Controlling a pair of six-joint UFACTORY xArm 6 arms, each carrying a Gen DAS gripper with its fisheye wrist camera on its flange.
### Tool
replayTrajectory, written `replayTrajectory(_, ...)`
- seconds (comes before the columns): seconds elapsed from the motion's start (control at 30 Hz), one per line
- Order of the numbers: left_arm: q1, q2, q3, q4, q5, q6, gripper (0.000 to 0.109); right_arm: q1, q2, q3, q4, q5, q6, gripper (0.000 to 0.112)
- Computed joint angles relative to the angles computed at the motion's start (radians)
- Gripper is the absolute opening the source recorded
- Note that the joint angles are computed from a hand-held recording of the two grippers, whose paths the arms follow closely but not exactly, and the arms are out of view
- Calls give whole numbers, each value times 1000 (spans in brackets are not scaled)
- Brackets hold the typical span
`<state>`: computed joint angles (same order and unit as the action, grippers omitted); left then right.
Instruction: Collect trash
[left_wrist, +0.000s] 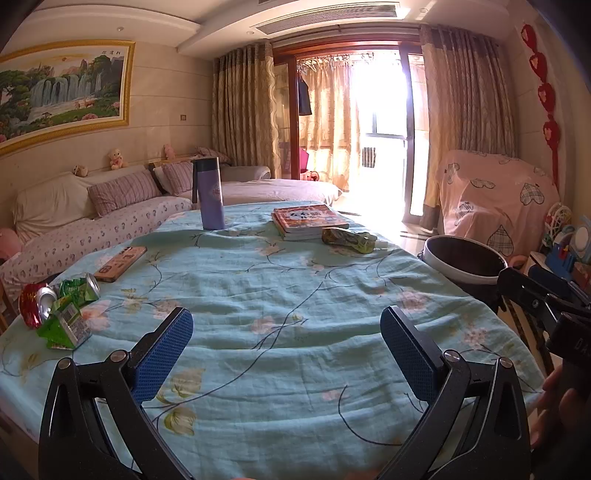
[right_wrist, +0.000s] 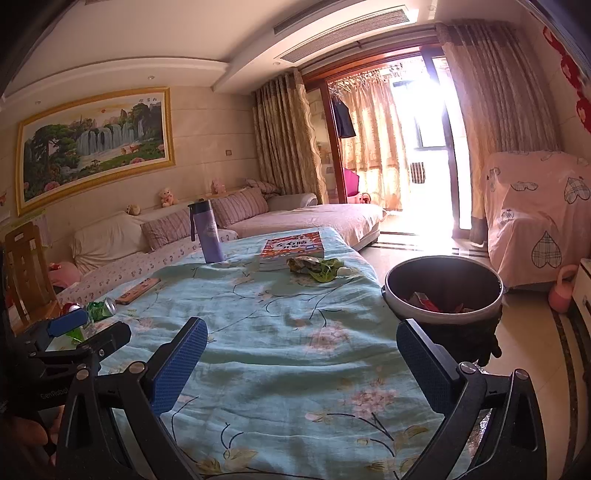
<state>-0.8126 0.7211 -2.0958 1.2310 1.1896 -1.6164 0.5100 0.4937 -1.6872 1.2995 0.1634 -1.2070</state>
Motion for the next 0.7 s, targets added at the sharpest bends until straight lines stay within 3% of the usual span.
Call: replayTrajectory(0.7,0,4,-8,-3,3,8,103,-2,-16,11,36,2,-45,103)
